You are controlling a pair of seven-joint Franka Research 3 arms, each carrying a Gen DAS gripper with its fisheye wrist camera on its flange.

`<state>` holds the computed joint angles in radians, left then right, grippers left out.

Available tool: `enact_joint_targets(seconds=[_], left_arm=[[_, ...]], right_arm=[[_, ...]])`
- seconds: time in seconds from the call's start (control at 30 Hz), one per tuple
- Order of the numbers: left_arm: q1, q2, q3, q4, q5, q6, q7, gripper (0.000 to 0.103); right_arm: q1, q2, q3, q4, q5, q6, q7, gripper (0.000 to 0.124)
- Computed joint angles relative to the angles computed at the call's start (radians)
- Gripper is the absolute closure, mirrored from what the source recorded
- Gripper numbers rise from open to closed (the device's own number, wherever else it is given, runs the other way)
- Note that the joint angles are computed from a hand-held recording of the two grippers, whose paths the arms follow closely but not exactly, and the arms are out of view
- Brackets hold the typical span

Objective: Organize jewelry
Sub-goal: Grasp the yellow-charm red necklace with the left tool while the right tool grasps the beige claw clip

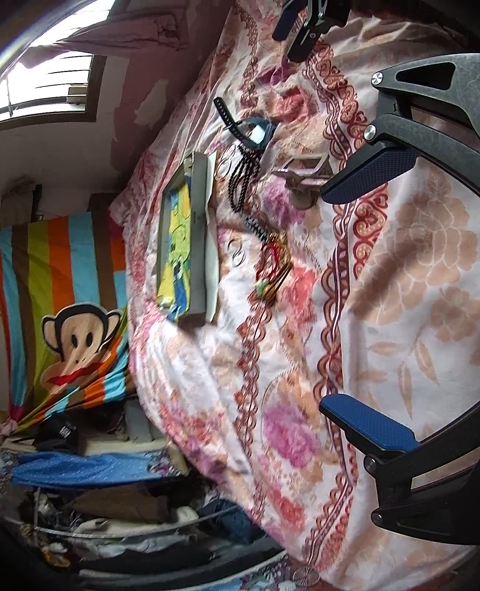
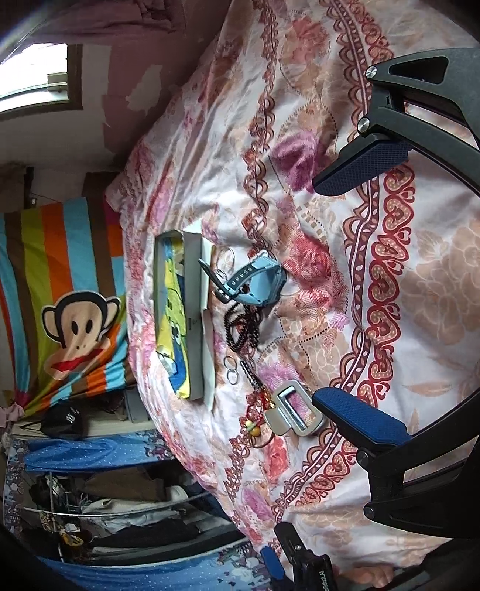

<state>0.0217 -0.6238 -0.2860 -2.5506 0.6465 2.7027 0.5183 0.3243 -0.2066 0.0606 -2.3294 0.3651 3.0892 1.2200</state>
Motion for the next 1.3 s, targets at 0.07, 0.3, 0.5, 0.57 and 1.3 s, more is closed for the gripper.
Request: enact_joint_targets(seconds=[0.07,0.3,0.5,0.57,1.3], left_arm=[[-0.027,0.041,0.034,0.016,-0.026,0.021,0.047,0.000],[-0.068,0.160,0.115,0.091,-0.133,0.042,0.201,0.000],[-0.145,0.251,0.250,0.141,-0.406,0.078,0.399,0.015],[-0.171,0.294,0.289,0.170,-0.515,0.089,0.475,0.021],[-0.087,0.486,0.212,0.309,-0.827,0.066,0.758,0.100]], right_arm=[[0.046,0.018,-0.045,0.030,0.057,-0.040,-0.066,0.022],[0.106,0.079,-0.094,0.139,0.346,-0.230,-0.389,0.022],[0.054,0.144,-0.014,0.212,0.298,-0.332,-0.445,0.022],[0.043,0.164,0.010,0.231,0.230,-0.349,-0.431,0.022],[0.015,0.378,0.083,0.489,0.185,-0.530,-0.468,0.066]])
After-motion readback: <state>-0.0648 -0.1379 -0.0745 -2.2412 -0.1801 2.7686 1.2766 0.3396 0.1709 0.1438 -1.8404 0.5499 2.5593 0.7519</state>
